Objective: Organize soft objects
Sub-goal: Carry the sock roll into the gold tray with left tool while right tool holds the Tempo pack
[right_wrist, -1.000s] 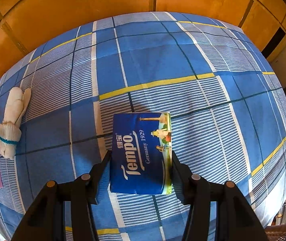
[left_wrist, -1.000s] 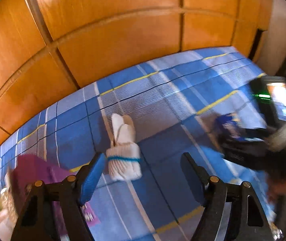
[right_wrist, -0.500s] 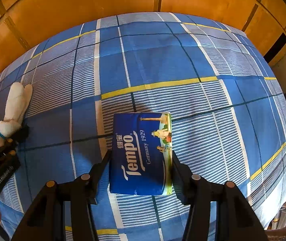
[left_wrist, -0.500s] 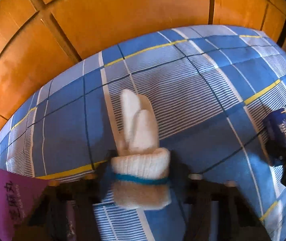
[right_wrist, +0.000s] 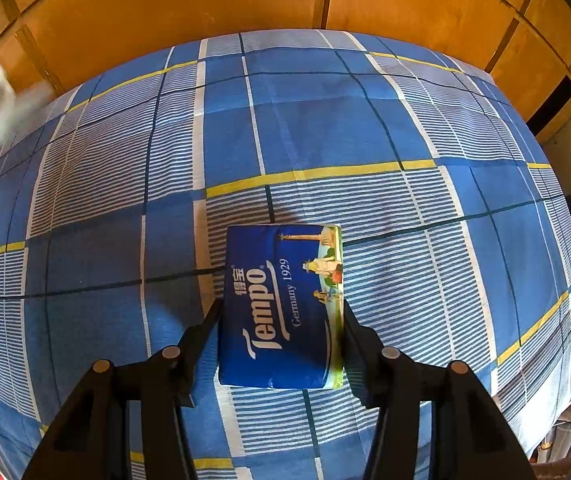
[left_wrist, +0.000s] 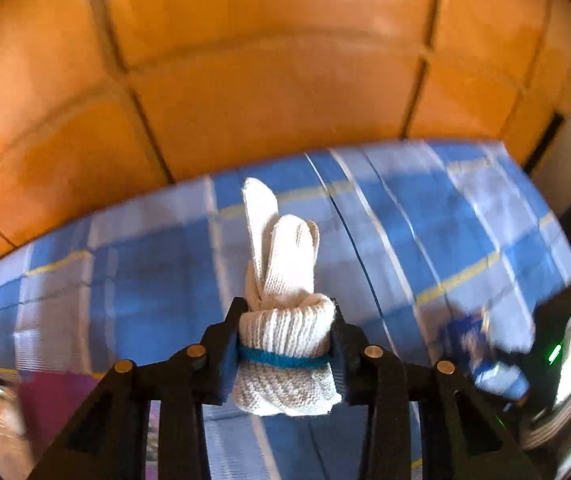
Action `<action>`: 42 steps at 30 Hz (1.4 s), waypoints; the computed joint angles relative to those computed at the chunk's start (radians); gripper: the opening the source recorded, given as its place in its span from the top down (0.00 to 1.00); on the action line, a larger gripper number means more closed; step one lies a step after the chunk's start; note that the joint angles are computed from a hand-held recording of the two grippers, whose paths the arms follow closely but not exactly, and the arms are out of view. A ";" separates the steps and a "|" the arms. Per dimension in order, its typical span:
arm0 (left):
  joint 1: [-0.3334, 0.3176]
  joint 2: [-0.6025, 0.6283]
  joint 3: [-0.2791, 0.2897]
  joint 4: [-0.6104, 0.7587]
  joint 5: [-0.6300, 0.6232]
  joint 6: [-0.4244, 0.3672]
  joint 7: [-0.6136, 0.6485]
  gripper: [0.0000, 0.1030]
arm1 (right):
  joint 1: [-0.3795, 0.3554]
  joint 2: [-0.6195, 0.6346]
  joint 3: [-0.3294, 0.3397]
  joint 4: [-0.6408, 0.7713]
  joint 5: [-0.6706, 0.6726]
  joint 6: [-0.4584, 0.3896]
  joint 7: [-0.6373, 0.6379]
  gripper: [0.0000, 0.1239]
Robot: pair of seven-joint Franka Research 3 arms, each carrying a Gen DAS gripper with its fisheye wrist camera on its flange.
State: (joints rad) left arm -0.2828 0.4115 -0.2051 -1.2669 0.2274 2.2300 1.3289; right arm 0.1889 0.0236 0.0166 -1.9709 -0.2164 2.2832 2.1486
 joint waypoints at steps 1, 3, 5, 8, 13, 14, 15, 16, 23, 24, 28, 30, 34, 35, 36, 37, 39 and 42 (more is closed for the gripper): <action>0.001 0.002 0.007 0.021 0.004 -0.001 -0.013 0.63 | 0.000 0.000 0.000 0.000 -0.001 0.000 -0.001 0.57; 0.005 0.008 0.023 0.074 0.016 -0.007 -0.042 0.63 | 0.001 -0.001 0.001 0.000 -0.006 -0.001 0.002 0.57; 0.017 0.000 0.036 0.096 0.021 -0.001 -0.075 0.63 | 0.002 -0.002 0.001 -0.002 -0.006 0.001 0.003 0.57; 0.042 -0.010 0.055 0.127 0.031 -0.007 -0.118 0.63 | 0.003 -0.004 0.002 -0.007 -0.011 0.005 0.004 0.57; 0.097 -0.061 0.074 0.097 0.039 -0.010 -0.157 0.63 | 0.004 -0.009 0.004 -0.016 -0.023 0.013 0.010 0.57; 0.105 -0.076 0.078 0.079 0.048 -0.008 -0.164 0.63 | 0.005 -0.011 0.004 -0.019 -0.028 0.017 0.012 0.57; 0.118 -0.099 0.082 0.050 0.053 -0.001 -0.170 0.63 | 0.005 -0.012 0.006 -0.023 -0.034 0.019 0.014 0.57; 0.131 -0.116 0.084 0.029 0.054 0.001 -0.172 0.63 | 0.007 -0.013 0.007 -0.025 -0.043 0.021 0.017 0.57; 0.241 -0.270 0.113 -0.178 0.049 0.059 -0.194 0.62 | 0.013 -0.019 0.014 -0.045 -0.087 0.040 0.042 0.57; 0.259 -0.297 0.120 -0.219 0.046 0.071 -0.193 0.62 | 0.014 -0.020 0.014 -0.046 -0.092 0.041 0.045 0.57; 0.323 -0.388 0.143 -0.361 0.016 0.105 -0.181 0.62 | 0.017 -0.021 0.017 -0.049 -0.107 0.043 0.055 0.57; 0.354 -0.435 0.158 -0.441 0.013 0.130 -0.173 0.62 | 0.019 -0.024 0.019 -0.052 -0.126 0.043 0.062 0.57; 0.410 -0.521 0.194 -0.582 -0.021 0.168 -0.140 0.62 | 0.025 -0.028 0.023 -0.056 -0.159 0.045 0.075 0.57; 0.421 -0.538 0.201 -0.607 -0.027 0.172 -0.133 0.62 | 0.026 -0.028 0.025 -0.058 -0.171 0.047 0.079 0.57; 0.433 -0.559 0.208 -0.639 -0.031 0.181 -0.128 0.62 | 0.027 -0.028 0.026 -0.058 -0.182 0.046 0.082 0.57; 0.444 -0.576 0.218 -0.672 -0.041 0.193 -0.117 0.62 | 0.029 -0.029 0.027 -0.058 -0.194 0.045 0.085 0.57; 0.465 -0.619 0.233 -0.742 -0.045 0.215 -0.102 0.62 | 0.033 -0.027 0.031 -0.057 -0.225 0.041 0.092 0.57; 0.494 -0.689 0.249 -0.857 -0.035 0.262 -0.087 0.62 | 0.041 -0.027 0.035 -0.055 -0.258 0.031 0.107 0.57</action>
